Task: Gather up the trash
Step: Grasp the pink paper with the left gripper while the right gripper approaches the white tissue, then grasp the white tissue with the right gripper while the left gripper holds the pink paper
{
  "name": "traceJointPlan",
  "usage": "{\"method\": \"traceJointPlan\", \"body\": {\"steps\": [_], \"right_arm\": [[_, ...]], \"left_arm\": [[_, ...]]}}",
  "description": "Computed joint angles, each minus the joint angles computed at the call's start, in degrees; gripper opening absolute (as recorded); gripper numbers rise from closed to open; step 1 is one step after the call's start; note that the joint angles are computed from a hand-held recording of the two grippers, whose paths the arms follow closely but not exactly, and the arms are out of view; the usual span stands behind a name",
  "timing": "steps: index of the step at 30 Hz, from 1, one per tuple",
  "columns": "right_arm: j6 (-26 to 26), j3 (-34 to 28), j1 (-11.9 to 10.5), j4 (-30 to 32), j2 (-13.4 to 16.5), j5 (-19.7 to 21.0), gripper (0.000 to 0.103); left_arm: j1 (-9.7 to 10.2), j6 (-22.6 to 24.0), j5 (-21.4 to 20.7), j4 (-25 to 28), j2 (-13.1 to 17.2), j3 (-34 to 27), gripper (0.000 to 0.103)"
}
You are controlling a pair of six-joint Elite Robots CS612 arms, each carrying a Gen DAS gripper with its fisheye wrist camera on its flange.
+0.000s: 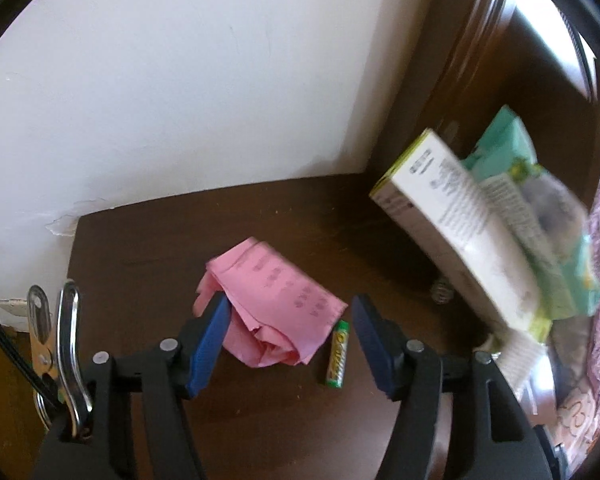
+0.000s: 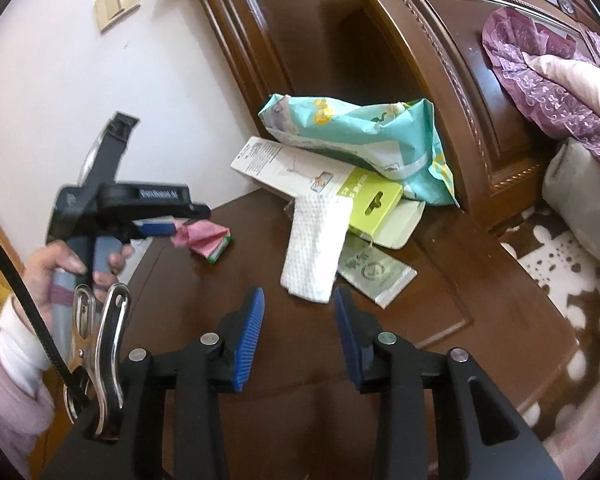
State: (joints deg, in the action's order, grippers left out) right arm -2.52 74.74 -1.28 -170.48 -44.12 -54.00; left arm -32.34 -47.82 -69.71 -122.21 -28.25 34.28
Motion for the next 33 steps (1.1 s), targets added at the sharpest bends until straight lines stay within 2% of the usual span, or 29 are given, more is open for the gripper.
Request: {"method": "traceJointPlan", "body": {"steps": [3, 8, 17, 19, 23, 26, 29, 33], "right_arm": [[-0.1, -1.9, 0.4, 1.8, 0.9, -1.0, 0.039], [0.4, -4.4, 0.9, 4.3, 2.5, -0.9, 0.04], [2.9, -6.2, 0.7, 3.9, 3.7, 0.3, 0.04], [3.2, -6.4, 0.7, 3.6, 3.8, 0.1, 0.04], [3.3, -6.9, 0.6, 4.2, 4.1, 0.3, 0.04], [3.3, -7.0, 0.5, 4.5, 4.2, 0.5, 0.04], [3.0, -7.2, 0.5, 5.2, 4.2, 0.6, 0.04], [3.3, -7.7, 0.7, 5.7, 4.4, 0.2, 0.04]], "left_arm": [[0.26, -1.6, -0.4, 2.5, 1.7, -2.7, 0.066], [0.85, -3.6, -1.4, 1.9, 2.9, -4.3, 0.067], [1.44, -6.0, -2.6, 3.7, 5.3, -8.9, 0.068], [1.59, -6.8, -3.3, 5.5, 6.5, -11.3, 0.069], [1.22, -6.0, -0.8, 11.4, 10.1, -18.7, 0.071], [0.77, -4.9, 1.2, 15.8, 12.1, -23.1, 0.069], [0.3, -3.3, 2.5, 15.7, 11.3, -21.4, 0.063], [-0.18, -1.0, 2.9, 11.3, 7.6, -14.0, 0.049]]}}
